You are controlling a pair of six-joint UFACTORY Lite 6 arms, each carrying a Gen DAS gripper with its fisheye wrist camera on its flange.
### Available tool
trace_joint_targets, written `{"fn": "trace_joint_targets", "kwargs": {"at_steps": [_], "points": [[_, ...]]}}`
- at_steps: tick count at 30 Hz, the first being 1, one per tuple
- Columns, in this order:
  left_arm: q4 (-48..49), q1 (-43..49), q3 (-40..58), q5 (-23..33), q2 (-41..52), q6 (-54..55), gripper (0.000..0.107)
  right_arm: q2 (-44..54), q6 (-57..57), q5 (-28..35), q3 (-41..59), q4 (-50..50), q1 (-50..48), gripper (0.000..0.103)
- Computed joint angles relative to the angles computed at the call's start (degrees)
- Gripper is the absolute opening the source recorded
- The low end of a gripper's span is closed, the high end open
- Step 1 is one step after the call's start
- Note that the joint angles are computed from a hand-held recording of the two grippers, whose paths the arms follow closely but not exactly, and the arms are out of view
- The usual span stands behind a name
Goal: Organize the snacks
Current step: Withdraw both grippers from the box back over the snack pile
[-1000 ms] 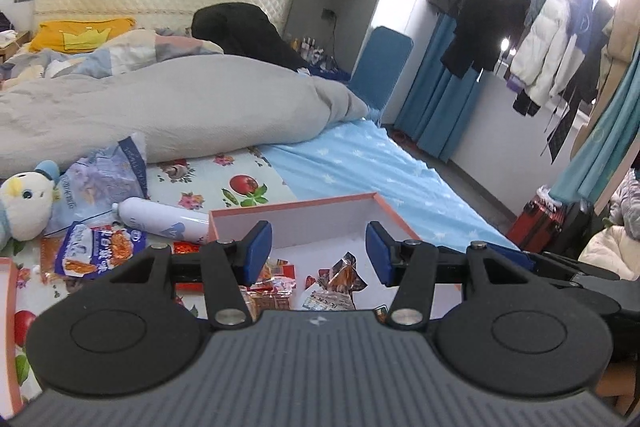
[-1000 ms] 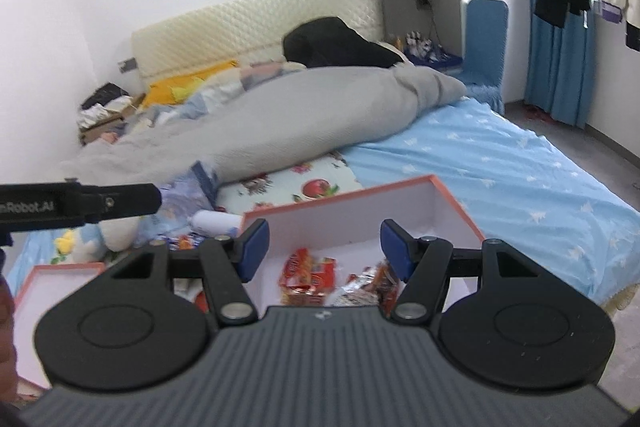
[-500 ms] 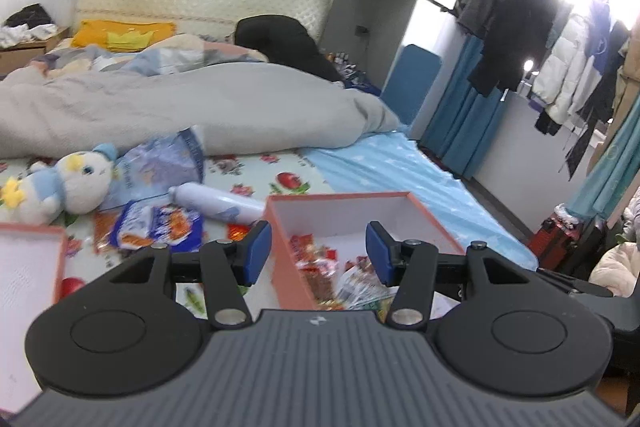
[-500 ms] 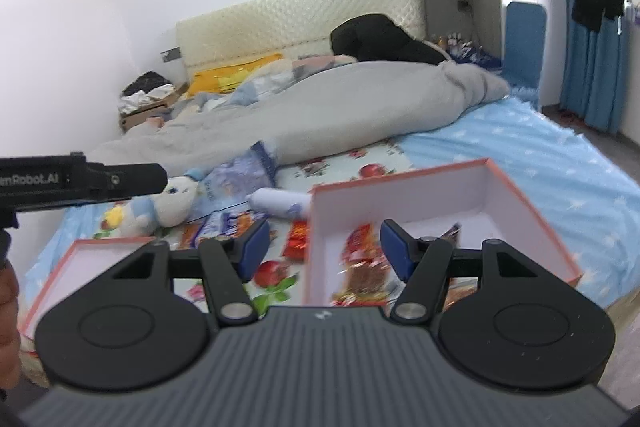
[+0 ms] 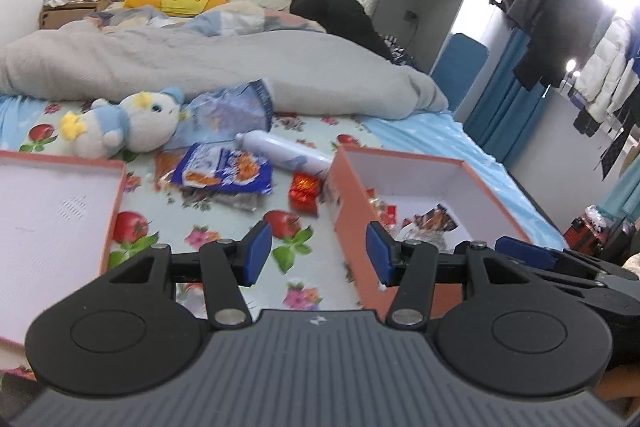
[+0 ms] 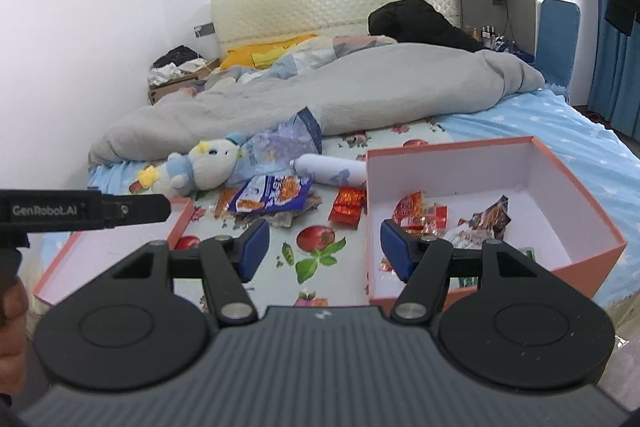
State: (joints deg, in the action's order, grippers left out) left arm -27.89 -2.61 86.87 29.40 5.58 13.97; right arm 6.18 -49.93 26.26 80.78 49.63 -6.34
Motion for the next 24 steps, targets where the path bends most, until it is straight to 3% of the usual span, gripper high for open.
{"fn": "trace_joint_targets", "kwargs": {"at_steps": [8, 12, 18, 24], "points": [[-0.37, 3.05, -12.12, -6.85, -5.33, 5.08, 0.058, -3.30, -7.35, -4.91, -8.26, 8.36, 5.28, 0.064], [-6.59, 5.87, -15.45, -8.00, -5.72, 13.07, 0.058, -4.99, -13.28, -9.62, -12.09, 14.01, 8.58, 0.064], [-18.03, 9.88, -15.47, -6.96, -1.76, 26.43, 0.058, -2.26, -16.21, -13.02, -12.89, 19.13, 11.87, 0.064], [-23.05, 11.58, -11.82, -6.51, 5.21, 32.65, 0.058, 3.24, -19.37, -14.23, -10.71, 22.47, 13.60, 0.064]]}}
